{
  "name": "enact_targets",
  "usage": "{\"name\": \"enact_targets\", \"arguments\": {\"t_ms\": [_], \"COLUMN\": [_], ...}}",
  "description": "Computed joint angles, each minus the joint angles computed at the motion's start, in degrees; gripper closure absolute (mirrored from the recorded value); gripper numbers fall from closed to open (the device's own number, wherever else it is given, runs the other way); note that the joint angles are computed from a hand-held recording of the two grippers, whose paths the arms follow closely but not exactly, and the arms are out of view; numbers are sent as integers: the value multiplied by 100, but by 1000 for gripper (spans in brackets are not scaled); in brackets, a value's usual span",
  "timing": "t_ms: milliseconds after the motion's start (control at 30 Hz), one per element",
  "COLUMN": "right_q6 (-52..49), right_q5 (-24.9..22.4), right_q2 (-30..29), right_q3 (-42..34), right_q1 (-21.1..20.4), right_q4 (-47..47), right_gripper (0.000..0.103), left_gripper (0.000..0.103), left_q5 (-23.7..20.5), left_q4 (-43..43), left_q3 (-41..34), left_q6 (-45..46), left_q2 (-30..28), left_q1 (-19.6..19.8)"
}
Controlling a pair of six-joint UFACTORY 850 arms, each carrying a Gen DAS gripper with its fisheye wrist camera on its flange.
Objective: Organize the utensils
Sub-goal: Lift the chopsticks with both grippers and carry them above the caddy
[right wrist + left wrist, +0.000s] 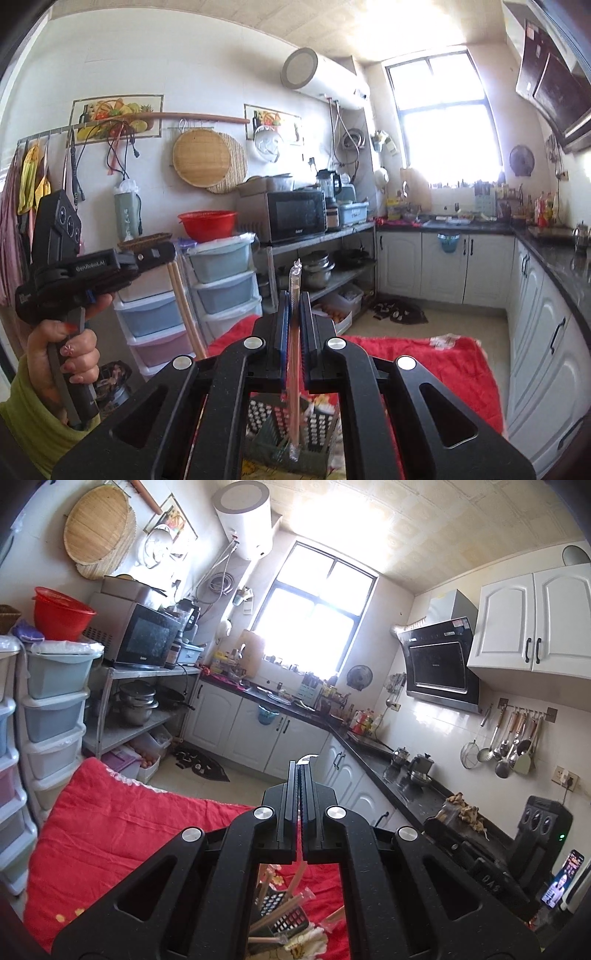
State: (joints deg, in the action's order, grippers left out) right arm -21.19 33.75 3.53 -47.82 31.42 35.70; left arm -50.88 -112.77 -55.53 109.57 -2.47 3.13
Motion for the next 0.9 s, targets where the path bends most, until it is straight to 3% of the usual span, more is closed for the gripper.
{"name": "enact_targets", "arguments": {"t_ms": [267, 900], "right_q6": [-62, 1070], "right_q5": [153, 105], "right_q2": [-314, -895], "right_q3": [-263, -398], "right_q1": [-161, -464], "right_q4": [68, -658], "right_gripper": [98, 98], "left_gripper": [103, 103], "left_q5": [267, 450], "left_q4": [-290, -394], "left_q3": [-89, -93], "left_q6": [351, 544], "left_q2": [-148, -546], "left_q1": [-119, -226]}}
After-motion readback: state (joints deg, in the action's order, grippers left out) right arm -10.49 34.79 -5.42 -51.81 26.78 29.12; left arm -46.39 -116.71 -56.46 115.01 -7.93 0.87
